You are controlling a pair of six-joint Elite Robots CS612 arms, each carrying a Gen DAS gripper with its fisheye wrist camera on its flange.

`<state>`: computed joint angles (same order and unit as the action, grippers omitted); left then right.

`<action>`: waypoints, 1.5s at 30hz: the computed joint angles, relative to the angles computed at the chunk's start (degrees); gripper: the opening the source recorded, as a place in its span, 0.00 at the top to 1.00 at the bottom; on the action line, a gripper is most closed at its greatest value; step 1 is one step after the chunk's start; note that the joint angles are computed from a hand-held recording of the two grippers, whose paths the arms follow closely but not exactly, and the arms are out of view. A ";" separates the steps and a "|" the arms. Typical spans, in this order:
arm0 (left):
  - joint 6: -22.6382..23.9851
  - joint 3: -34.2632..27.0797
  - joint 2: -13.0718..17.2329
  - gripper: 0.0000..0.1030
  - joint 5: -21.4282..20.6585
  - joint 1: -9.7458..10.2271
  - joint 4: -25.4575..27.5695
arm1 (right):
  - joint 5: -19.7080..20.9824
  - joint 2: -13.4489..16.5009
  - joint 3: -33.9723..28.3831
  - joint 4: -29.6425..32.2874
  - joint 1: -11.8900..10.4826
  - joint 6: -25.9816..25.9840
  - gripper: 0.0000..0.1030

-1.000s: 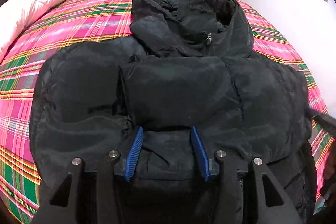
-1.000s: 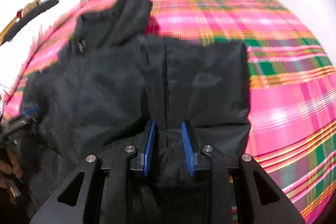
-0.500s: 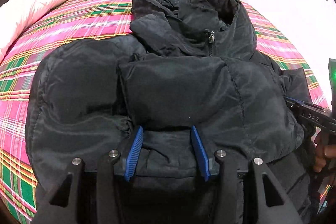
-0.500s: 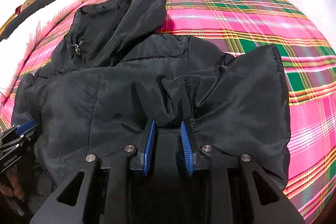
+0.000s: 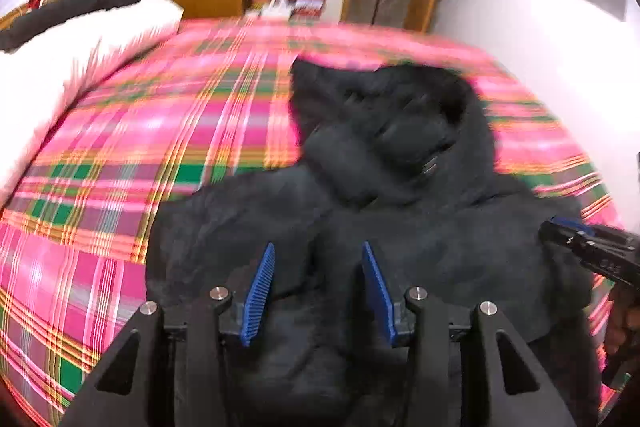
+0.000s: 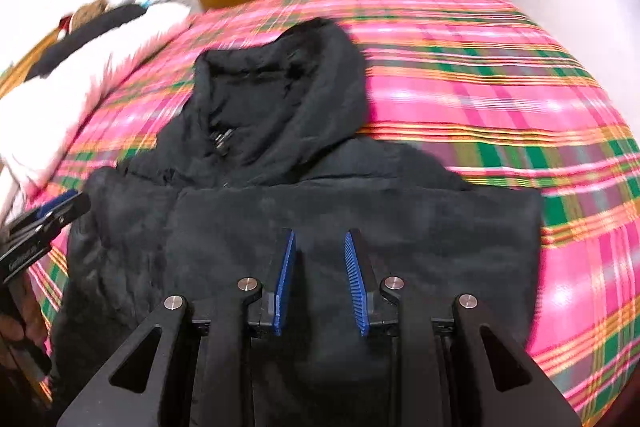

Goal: Fold large clothes

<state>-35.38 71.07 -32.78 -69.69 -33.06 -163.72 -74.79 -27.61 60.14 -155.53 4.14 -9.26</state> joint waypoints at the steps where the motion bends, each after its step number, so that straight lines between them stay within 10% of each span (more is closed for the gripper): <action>1: -0.53 -0.63 0.46 0.54 -0.57 0.34 2.42 | -0.99 1.03 -1.65 2.32 0.61 -0.95 0.74; 12: 0.67 -3.25 3.05 0.54 -0.50 0.42 7.65 | -6.03 4.59 -7.31 9.36 1.92 -2.44 0.75; 23: -1.97 3.80 -2.32 0.57 2.01 -0.69 -3.01 | 0.22 -4.21 6.99 -3.51 -1.24 2.26 0.74; 30: 0.90 -0.12 0.41 0.56 -3.97 -0.83 5.12 | -1.47 -2.72 6.84 -0.72 -1.36 3.12 0.74; 45: 0.01 3.23 -2.62 0.57 -2.29 -0.93 -0.27 | 1.55 -4.57 7.37 -3.91 -1.61 2.12 0.64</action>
<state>-35.37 74.30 -35.40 -71.99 -33.99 -163.99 -73.24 -32.18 67.50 -159.44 2.53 -7.14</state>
